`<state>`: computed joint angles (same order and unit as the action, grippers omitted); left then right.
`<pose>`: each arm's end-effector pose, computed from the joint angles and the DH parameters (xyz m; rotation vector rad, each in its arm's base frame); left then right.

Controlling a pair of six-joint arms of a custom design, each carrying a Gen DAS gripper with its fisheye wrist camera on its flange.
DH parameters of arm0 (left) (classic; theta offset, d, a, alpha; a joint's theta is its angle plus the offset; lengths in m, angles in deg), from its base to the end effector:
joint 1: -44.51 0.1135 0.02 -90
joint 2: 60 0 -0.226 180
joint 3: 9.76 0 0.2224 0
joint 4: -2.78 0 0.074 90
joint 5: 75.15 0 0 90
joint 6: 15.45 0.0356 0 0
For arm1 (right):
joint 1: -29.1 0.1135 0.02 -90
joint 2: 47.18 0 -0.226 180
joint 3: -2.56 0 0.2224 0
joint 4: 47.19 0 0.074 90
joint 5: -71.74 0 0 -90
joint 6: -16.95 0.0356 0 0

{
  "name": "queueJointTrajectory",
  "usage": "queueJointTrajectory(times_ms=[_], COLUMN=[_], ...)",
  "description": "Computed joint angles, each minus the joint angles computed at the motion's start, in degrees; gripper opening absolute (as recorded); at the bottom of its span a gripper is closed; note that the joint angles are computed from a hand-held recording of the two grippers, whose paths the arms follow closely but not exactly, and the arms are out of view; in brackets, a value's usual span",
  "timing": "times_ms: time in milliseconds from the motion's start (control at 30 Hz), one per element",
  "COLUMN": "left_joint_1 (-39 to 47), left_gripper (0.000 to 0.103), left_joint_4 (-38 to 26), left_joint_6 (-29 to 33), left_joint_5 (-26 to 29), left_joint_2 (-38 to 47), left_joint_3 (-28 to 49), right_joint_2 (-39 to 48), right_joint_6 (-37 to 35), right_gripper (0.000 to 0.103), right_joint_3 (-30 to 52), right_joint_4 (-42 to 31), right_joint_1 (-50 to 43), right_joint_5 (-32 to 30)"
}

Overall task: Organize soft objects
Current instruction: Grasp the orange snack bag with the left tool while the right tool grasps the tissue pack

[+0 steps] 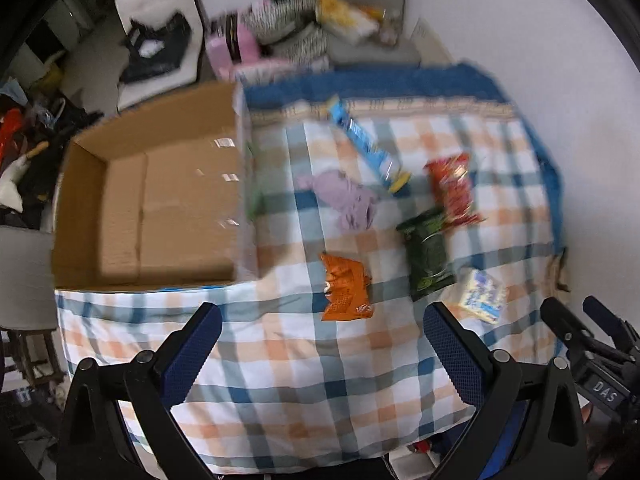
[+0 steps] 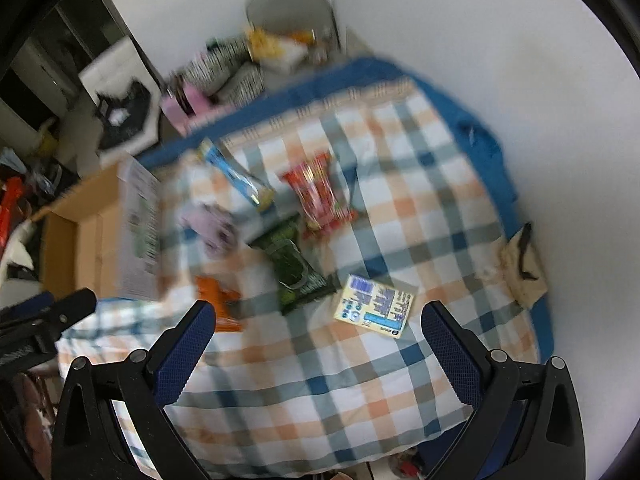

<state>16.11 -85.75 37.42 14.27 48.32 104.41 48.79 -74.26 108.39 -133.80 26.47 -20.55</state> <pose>0.2872 -0.1549 0.2420 -0.2314 3.0185 -0.0919 0.2875 -0.0118 0.2697 0.0293 2.9087 0.0468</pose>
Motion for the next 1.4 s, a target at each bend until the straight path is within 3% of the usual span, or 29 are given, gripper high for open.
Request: queueJointTrajectory(times_ms=[167, 333, 500, 667, 767, 900, 933, 1167, 1400], left_joint_1=[-0.8, -1.0, -0.1, -1.1, -2.0, -3.5, -3.8, -6.1, -7.9], left_gripper=[0.103, 0.102, 0.09, 0.062, 0.06, 0.056, 0.048, 0.044, 0.043], left_joint_4=[6.3, 9.9, 11.3, 9.1, 9.8, 8.9, 7.7, 0.7, 3.7], left_joint_6=[-0.4, -1.8, -2.8, -2.4, -2.9, -3.0, -3.0, -4.5, -6.3], left_joint_5=[7.5, 10.9, 14.3, 13.8, 13.5, 12.1, 11.6, 11.0, 10.9], left_joint_2=[12.0, 24.1, 33.5, 40.1, 41.7, 42.2, 42.3, 40.7, 28.9], left_joint_3=[-1.3, 2.5, 7.2, 13.1, 14.1, 15.7, 16.7, 23.5, 14.3], right_joint_2=[12.9, 24.5, 34.0, 39.3, 40.7, 41.9, 42.1, 37.7, 20.7], right_joint_6=[-2.9, -0.3, 3.4, 5.0, 5.1, 5.0, 4.6, 2.1, -1.0], right_gripper=[0.103, 0.103, 0.103, 0.103, 0.103, 0.097, 0.097, 0.096, 0.096], right_joint_3=[-4.5, -2.7, -0.1, -0.2, -1.0, -2.6, -2.8, -8.9, -22.1], right_joint_4=[7.6, 10.0, 11.7, 14.8, 16.8, 18.7, 19.1, 21.7, 21.0], right_joint_1=[-6.8, -14.1, -15.9, -13.9, -13.9, -15.2, -15.6, -17.5, -17.4], right_joint_5=[0.4, 0.1, -4.4, -2.5, -1.4, -1.7, -1.8, -1.1, -4.1])
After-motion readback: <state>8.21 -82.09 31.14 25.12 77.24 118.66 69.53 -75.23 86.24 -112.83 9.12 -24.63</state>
